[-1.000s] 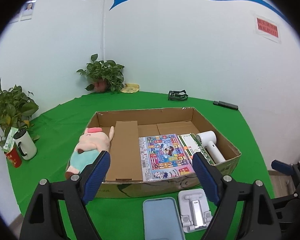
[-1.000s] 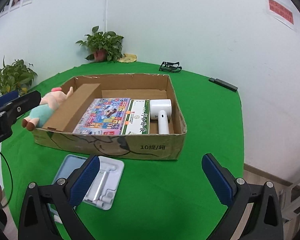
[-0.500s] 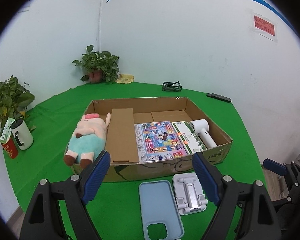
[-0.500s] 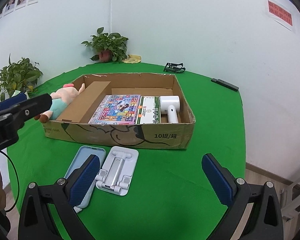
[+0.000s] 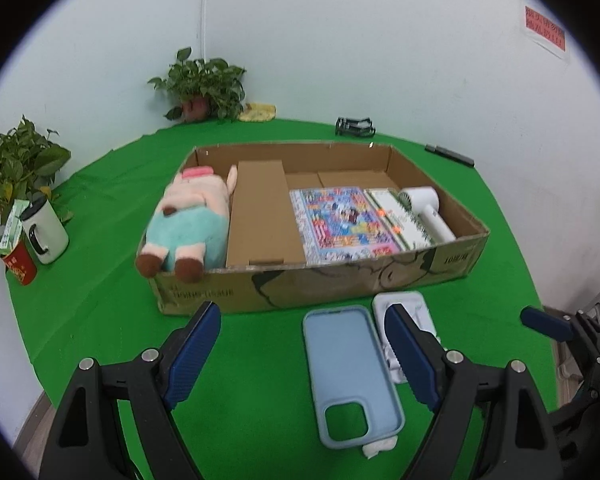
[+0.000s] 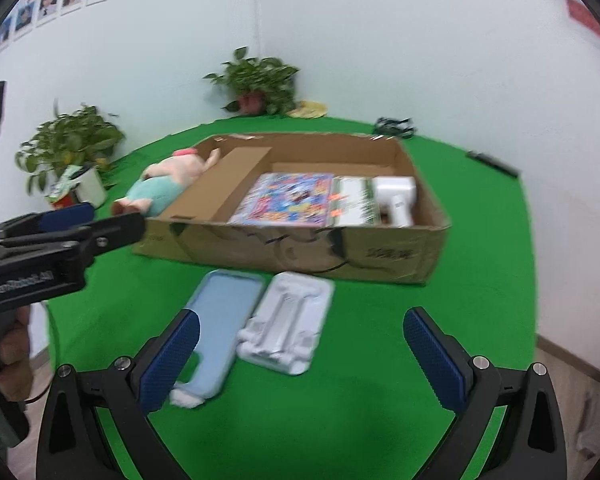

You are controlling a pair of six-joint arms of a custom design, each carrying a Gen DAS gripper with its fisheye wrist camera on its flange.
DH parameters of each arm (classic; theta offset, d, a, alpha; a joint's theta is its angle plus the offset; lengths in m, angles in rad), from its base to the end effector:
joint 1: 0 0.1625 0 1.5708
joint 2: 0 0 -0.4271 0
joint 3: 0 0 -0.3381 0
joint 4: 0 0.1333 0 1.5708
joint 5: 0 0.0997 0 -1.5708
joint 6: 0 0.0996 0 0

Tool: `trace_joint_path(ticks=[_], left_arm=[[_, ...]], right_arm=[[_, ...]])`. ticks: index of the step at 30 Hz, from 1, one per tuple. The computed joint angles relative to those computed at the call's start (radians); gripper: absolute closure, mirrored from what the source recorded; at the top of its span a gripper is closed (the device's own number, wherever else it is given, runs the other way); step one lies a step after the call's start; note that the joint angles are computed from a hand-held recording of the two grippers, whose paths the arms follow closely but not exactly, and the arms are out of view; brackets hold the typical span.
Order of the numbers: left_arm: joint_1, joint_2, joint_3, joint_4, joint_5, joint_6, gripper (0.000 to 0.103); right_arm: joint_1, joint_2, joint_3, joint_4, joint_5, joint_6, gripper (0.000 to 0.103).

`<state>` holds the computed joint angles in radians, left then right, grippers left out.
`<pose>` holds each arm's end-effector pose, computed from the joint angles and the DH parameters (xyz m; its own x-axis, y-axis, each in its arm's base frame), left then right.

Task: Organize objects
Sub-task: 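Withdraw the right gripper from the box, then move the right gripper to the light-blue phone case and grasp its end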

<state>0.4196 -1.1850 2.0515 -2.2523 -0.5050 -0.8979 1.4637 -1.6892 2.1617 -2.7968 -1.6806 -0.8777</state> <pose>-0.3383 -0.3923 0.2348 -0.7332 0.0031 -0.6800 0.5203 0.6464 -0.5581 0.0799 -0.4019 0.4287 -0.6863 -0.4423 0.5774 -0.7043 0.6024 -0.3757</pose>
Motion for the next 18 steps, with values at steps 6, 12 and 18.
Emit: trace_joint_path(ticks=[6, 12, 18], left_arm=[[0.060, -0.017, 0.019, -0.003, -0.139, -0.023, 0.022], [0.110, -0.014, 0.044, -0.074, -0.240, -0.008, 0.037], [0.152, -0.006, 0.059, -0.113, -0.319, -0.013, 0.058]], right_arm=[[-0.052, -0.003, -0.030, 0.266, 0.045, 0.002, 0.002], [-0.052, 0.029, -0.019, 0.274, -0.020, 0.059, 0.024], [-0.025, 0.057, 0.015, 0.203, -0.090, 0.061, 0.048]])
